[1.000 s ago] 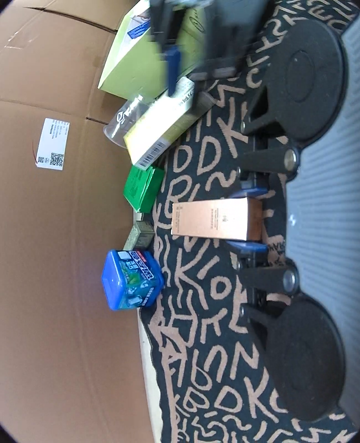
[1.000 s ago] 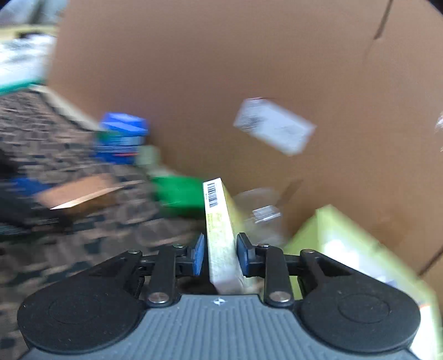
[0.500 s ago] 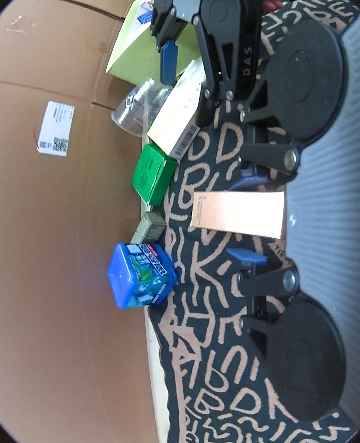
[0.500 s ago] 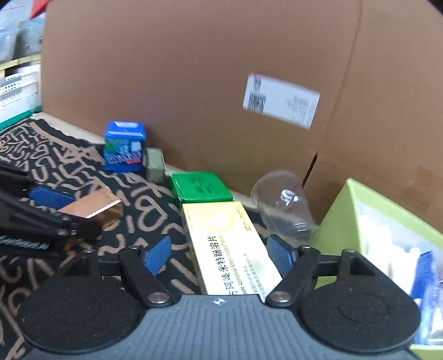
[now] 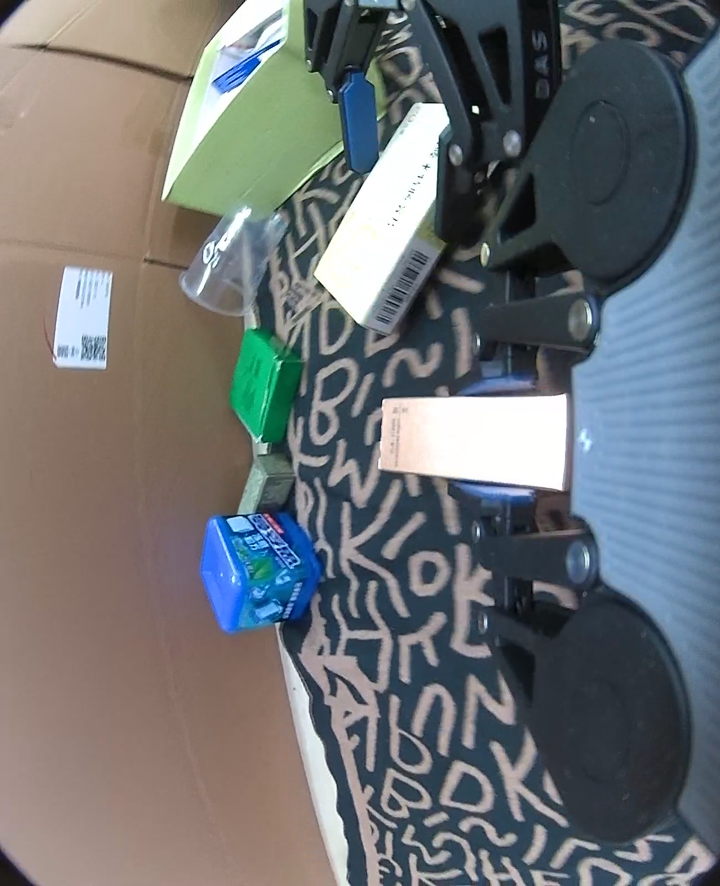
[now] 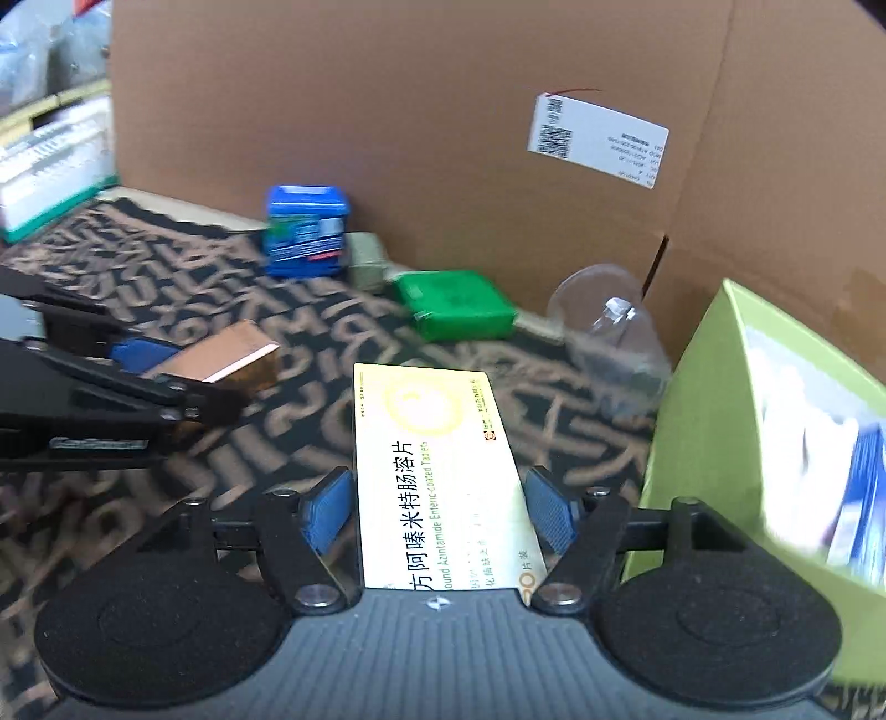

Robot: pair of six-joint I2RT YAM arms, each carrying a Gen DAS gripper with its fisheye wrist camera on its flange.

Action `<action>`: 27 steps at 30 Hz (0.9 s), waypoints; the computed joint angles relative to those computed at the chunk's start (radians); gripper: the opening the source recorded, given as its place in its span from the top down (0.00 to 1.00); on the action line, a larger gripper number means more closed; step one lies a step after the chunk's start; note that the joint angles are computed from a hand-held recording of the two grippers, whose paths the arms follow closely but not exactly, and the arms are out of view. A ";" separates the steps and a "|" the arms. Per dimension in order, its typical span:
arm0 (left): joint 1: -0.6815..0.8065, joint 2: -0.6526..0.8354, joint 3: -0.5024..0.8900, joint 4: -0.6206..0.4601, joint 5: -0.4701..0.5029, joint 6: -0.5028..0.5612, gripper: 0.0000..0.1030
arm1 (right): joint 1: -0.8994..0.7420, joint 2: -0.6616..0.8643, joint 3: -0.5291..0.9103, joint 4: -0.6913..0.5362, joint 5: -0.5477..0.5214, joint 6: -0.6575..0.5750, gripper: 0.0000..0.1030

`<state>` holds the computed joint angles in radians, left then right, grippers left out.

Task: Organize objects
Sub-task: 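Carry the copper and yellow boxes into the light green box and release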

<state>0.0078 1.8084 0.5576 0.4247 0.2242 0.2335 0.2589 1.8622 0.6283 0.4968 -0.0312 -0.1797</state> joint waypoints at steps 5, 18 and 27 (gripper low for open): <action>-0.014 -0.007 -0.011 0.011 -0.045 -0.028 0.58 | -0.038 -0.015 -0.035 0.026 -0.089 0.037 0.24; -0.074 -0.065 -0.023 -0.051 -0.083 -0.072 0.71 | -0.080 -0.069 -0.172 0.131 -0.177 0.097 0.31; -0.262 -0.328 -0.026 -0.159 -0.033 -0.193 0.71 | -0.320 -0.443 -0.386 0.115 -0.397 0.112 0.31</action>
<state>-0.2547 1.4804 0.5315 0.2662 0.1915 0.0407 -0.0607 1.4192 0.2420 0.6115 -0.4286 -0.0677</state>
